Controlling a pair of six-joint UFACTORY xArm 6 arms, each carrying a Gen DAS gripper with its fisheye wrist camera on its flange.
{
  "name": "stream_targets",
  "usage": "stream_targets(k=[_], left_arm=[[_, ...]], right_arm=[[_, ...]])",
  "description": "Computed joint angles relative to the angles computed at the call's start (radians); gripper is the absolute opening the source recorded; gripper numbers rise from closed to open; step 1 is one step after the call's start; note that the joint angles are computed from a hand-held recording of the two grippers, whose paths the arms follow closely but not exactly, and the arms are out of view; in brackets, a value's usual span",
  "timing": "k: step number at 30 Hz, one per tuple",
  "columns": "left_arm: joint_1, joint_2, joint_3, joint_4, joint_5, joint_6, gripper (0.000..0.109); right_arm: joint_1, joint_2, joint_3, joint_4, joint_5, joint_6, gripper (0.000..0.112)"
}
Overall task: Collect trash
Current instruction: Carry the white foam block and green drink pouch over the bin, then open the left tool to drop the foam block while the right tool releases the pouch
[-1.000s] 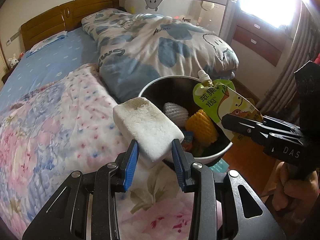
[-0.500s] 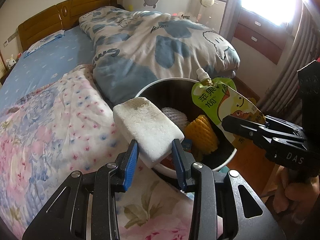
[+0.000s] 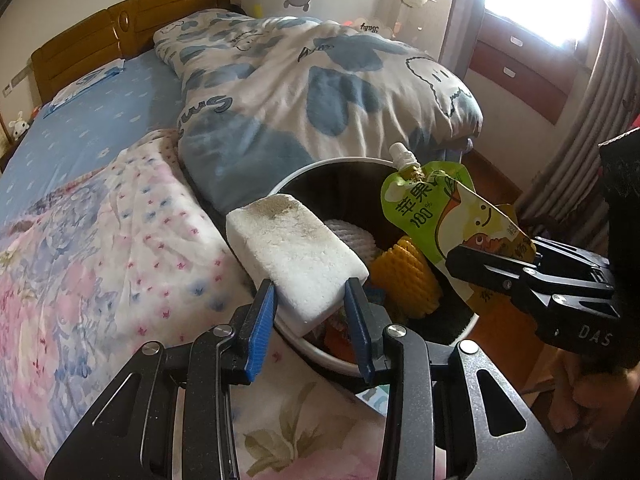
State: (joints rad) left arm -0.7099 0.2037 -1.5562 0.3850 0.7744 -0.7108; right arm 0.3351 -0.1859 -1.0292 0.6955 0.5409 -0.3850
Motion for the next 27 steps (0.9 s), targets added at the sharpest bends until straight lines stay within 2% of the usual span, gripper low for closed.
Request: stream_targets(k=[13,16,17,18,25,27], left_arm=[[0.008,0.054,-0.060,-0.034,0.027,0.046,0.039],[0.011,0.054,-0.060,-0.043,0.025,0.052,0.047],[0.012,0.049,-0.054,-0.044,0.021,0.049,0.058],[0.012,0.040,-0.040,-0.031,0.013,0.034,0.065],[0.012,-0.028,0.057,0.002,-0.033,-0.036,0.067],[0.011,-0.070,0.115,0.020,-0.049,-0.083,0.067]], right_arm=[[-0.027,0.027,-0.026,0.000,0.037,-0.008,0.046],[-0.034,0.035,-0.031,-0.014,0.032,0.011,0.047],[-0.038,0.037,-0.032,-0.011,0.032,0.015,0.051],[-0.040,0.036,-0.031,-0.003,0.030,0.016,0.057],[-0.044,-0.008,0.017,0.038,-0.014,0.039,0.060],[-0.037,-0.033,0.041,0.043,-0.034,0.051,0.064]])
